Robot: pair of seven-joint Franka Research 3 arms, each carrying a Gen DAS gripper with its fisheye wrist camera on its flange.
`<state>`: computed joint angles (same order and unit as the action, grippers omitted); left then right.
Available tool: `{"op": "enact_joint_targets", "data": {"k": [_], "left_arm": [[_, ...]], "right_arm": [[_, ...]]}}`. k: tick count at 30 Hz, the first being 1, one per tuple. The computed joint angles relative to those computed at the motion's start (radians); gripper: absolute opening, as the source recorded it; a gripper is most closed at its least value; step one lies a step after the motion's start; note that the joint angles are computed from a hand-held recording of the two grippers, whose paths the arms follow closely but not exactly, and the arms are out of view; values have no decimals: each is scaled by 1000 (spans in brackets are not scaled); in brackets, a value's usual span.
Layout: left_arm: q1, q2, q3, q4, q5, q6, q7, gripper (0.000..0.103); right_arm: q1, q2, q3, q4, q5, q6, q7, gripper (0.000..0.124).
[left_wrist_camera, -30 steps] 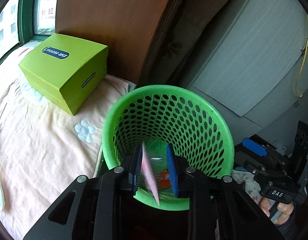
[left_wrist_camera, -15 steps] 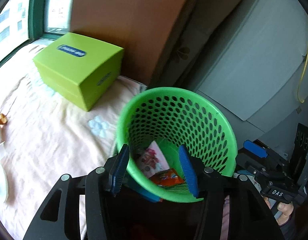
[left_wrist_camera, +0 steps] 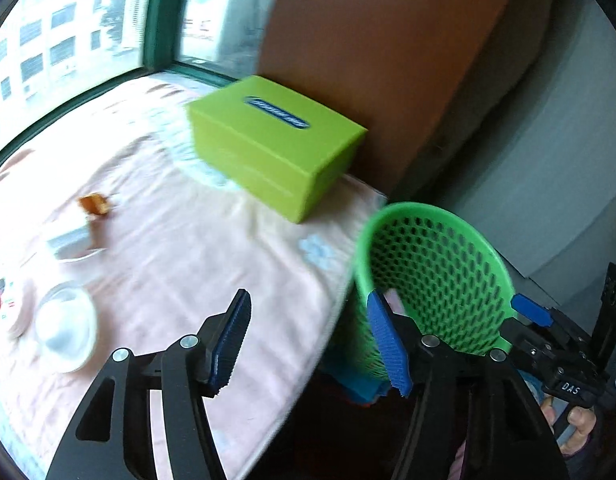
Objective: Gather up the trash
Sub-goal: 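Move both tools back to the bed and grasp the clear dome lid with the left tool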
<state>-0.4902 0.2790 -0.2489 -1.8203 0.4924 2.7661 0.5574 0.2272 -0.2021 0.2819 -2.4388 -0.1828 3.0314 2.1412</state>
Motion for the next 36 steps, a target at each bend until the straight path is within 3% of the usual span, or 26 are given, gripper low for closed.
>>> {"op": "enact_joint_targets", "data": {"k": [6,16,25,36], "left_arm": [[21,-124,40,-146,113,-23,-146,58],[152,-265,21,-349,201,-40,-264,58],[216,-235,24,-405,159,-14,-246,58],[219,-170,41,-375,152,-6,-203,58]], "right_arm": [[76,80,-23,77,35,5,-59,79],[209,197,-82,200,110,-15,-161,79],[284,276,-112,291,166,-51,-227,79],[327,348,-125,372,229,-85,-290,79]]}}
